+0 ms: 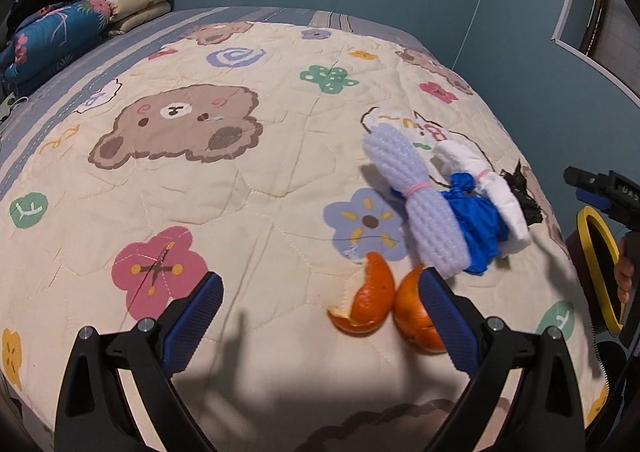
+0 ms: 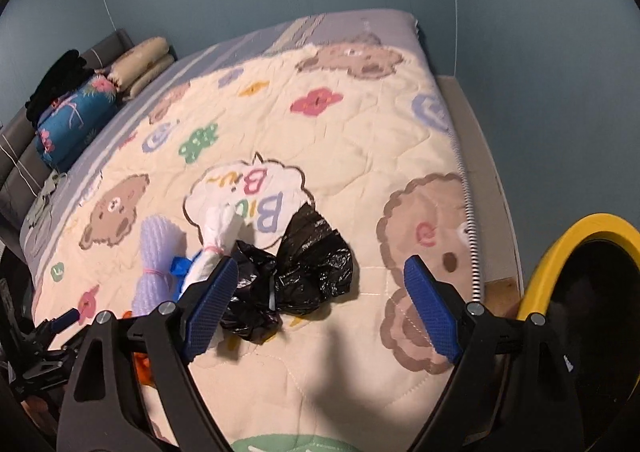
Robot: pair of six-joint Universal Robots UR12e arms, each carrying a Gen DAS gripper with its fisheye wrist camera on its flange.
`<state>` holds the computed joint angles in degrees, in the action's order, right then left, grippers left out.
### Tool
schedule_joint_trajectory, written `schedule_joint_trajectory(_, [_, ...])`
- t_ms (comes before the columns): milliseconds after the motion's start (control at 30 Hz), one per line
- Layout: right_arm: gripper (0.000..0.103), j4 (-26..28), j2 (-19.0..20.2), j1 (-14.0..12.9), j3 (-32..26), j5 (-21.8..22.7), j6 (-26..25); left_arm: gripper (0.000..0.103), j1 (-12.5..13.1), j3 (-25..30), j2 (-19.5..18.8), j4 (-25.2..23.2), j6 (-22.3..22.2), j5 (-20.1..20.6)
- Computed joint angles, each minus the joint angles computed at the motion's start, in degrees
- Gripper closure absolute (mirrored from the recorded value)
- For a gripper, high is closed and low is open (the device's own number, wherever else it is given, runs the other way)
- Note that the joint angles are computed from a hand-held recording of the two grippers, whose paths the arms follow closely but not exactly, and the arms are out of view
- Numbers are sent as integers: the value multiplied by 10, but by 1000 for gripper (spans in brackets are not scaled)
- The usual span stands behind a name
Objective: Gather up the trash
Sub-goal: 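Grasp the orange peel with the left tool while the right tool grasps the black plastic bag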
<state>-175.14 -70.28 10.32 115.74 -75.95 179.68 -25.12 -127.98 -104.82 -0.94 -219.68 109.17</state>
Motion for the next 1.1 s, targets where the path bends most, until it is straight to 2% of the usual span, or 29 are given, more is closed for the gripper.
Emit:
schedule_joint_trajectory(133, [32, 19, 16, 10, -14, -27, -11, 9, 9, -9, -2, 14, 1, -18])
schedule_joint_trajectory(333, [35, 44, 39, 18, -38, -44, -8, 17, 22, -10, -14, 18, 3, -52])
schedule_joint_trajectory(500, [39, 72, 58, 23, -57, -46, -6, 24, 21, -3, -27, 18, 23, -67])
schedule_joint_trajectory(600, [41, 84, 67, 27, -65, -40, -17, 32, 24, 0, -32, 26, 31, -78])
schedule_joint_trajectory(700, [43, 85, 70, 30, -67, -46, -23, 50, 24, 3, -36, 35, 46, -90])
schedule_joint_trajectory(733, [48, 85, 71, 30, -68, -44, -24, 53, 23, 4, -37, 38, 52, -93])
schedule_joint_trajectory(867, [57, 90, 71, 30, -69, -25, -24, 54, 18, 8, -42, 49, 69, -109])
schedule_joint_trajectory(1000, [72, 95, 69, 32, -68, -20, -29, 56, 17, 13, -48, 43, 76, -111])
schedule_joint_trajectory(1033, [77, 95, 69, 32, -68, -20, -29, 65, 18, 13, -49, 47, 78, -114])
schedule_joint_trajectory(1100, [83, 94, 66, 31, -65, -16, -26, 75, 18, 15, -49, 40, 76, -114])
